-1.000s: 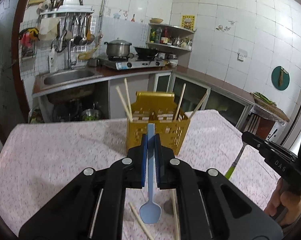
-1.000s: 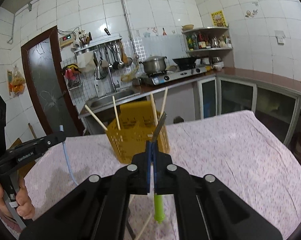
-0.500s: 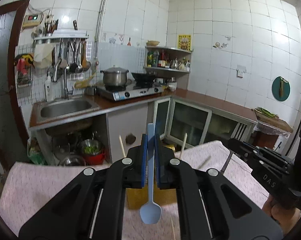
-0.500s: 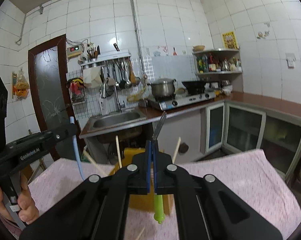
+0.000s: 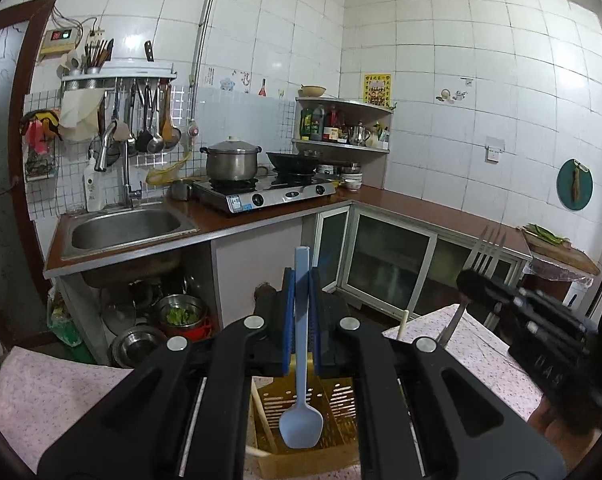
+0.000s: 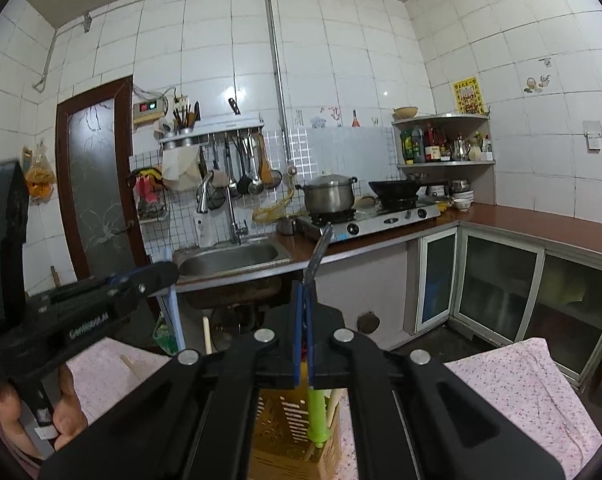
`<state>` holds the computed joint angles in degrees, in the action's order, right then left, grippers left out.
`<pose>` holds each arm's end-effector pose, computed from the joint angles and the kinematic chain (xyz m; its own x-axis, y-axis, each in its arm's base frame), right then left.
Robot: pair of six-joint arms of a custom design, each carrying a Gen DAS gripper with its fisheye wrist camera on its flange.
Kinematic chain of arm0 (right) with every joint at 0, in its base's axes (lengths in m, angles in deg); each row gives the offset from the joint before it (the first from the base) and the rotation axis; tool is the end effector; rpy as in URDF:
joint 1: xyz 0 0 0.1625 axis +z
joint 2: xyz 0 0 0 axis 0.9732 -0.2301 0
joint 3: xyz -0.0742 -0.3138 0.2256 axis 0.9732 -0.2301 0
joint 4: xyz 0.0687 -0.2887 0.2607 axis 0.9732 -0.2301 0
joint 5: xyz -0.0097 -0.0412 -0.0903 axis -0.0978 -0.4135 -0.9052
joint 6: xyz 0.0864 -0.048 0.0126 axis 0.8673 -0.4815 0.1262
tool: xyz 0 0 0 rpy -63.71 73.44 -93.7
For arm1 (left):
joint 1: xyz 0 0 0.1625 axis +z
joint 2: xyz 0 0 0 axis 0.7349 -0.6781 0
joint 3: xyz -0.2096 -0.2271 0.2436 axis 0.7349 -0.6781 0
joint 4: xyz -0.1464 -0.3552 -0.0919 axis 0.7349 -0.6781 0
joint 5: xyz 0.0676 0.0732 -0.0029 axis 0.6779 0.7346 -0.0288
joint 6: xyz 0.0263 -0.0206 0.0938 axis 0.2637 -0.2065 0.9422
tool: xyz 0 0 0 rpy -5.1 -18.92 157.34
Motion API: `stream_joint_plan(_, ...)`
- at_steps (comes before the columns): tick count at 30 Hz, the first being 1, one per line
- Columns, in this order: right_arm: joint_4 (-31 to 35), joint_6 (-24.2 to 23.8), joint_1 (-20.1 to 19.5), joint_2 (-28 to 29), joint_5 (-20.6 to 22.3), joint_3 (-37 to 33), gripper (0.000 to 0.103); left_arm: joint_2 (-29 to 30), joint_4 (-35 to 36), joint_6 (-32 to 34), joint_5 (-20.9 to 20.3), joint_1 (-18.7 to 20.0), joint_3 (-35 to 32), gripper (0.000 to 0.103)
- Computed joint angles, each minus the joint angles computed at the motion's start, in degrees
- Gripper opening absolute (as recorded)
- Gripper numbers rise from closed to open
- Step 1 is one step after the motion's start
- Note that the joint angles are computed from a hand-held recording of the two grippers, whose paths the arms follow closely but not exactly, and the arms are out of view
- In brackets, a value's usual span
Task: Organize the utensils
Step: 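Lower the spoon into the holder and open the left tool while the right tool releases the fork, then move the left tool to a wooden chopstick while the right tool approaches another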
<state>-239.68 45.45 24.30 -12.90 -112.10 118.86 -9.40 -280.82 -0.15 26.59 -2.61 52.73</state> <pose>0.2315 -0.5360 0.1850 -0.7704 -0.2971 0.5641 -0.6305 0.2232 -0.7435 -0.2642 -0.5498 0.1894 -0.7545 0.1741 -0.6328 0.6510 0.3212 -0.6878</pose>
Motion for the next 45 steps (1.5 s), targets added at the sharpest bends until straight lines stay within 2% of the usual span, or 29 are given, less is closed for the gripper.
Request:
stream_joint_plan(7,0.4,-1.5,-1.8,1.6,0.1,1.6,0.002,2.5,-3.3,2.7,-1.7,1.9,0.6,0.005)
stream_joint_plan(12,-0.6,-2.7,-2.5,2.4,-0.1,3.6,0.002,2.3,-3.2,1.5,-2.1,3.3,2.2,0.005)
stream_joint_plan(15,-0.6,-2.4,-3.0,2.7,0.0,4.3,0.002,2.7,-5.8,3.3,-1.5,3.4,3.3,0.006)
stream_joint_plan(20,0.7,-2.6,-3.2,3.1,-1.4,5.0,0.002,1.4,-4.0,0.6,-1.6,3.6,5.1,0.006)
stream_joint_plan(23,1.2,-2.3,-2.8,2.9,-3.0,5.3,0.005,0.3,-3.9,-0.4,-0.7,3.0,6.6,0.007)
stream_joint_plan(24,1.2,-2.2,-2.7,2.7,-3.2,5.7,0.006,-0.4,-3.8,-0.9,-0.2,2.5,7.4,0.010)
stream_joint_plan(26,0.9,-2.0,-2.4,2.2,-4.4,6.6,0.006,-1.4,-4.5,-1.8,1.5,1.4,9.1,0.043)
stream_joint_plan(28,1.2,-0.9,-2.2,1.3,-5.1,7.8,0.006,-2.6,-7.5,-1.7,3.8,-0.1,11.6,0.060)
stream_joint_plan(29,1.0,-0.7,-2.3,0.9,-5.2,8.6,0.006,-3.2,-7.6,-2.1,4.4,-0.6,12.5,0.065)
stream_joint_plan(30,0.4,-0.7,-2.2,0.6,-5.5,9.5,0.007,-4.5,-6.8,-3.5,5.1,-1.2,14.0,0.066)
stream_joint_plan(33,-2.9,-0.7,-2.4,-0.3,-6.1,13.0,0.056,-7.9,-4.7,-7.9,7.0,-2.8,18.7,0.074)
stream_joint_plan(35,-5.8,-1.5,-2.4,-0.5,-6.9,15.3,0.056,-9.4,-4.6,-10.0,8.2,-3.7,21.3,0.082)
stream_joint_plan(38,-8.5,-1.3,-2.8,-1.2,-8.0,19.1,0.057,-12.1,-2.7,-14.3,10.4,-5.2,25.8,0.086)
stream_joint_plan(40,-9.9,-1.0,-3.0,-1.6,-8.5,20.9,0.063,-14.0,0.1,-18.1,11.3,-6.0,28.6,0.087)
stream_joint_plan(45,-15.4,-1.8,-3.0,-0.4,-11.5,24.9,0.069,-17.9,6.1,-26.8,14.0,-8.0,34.6,0.092)
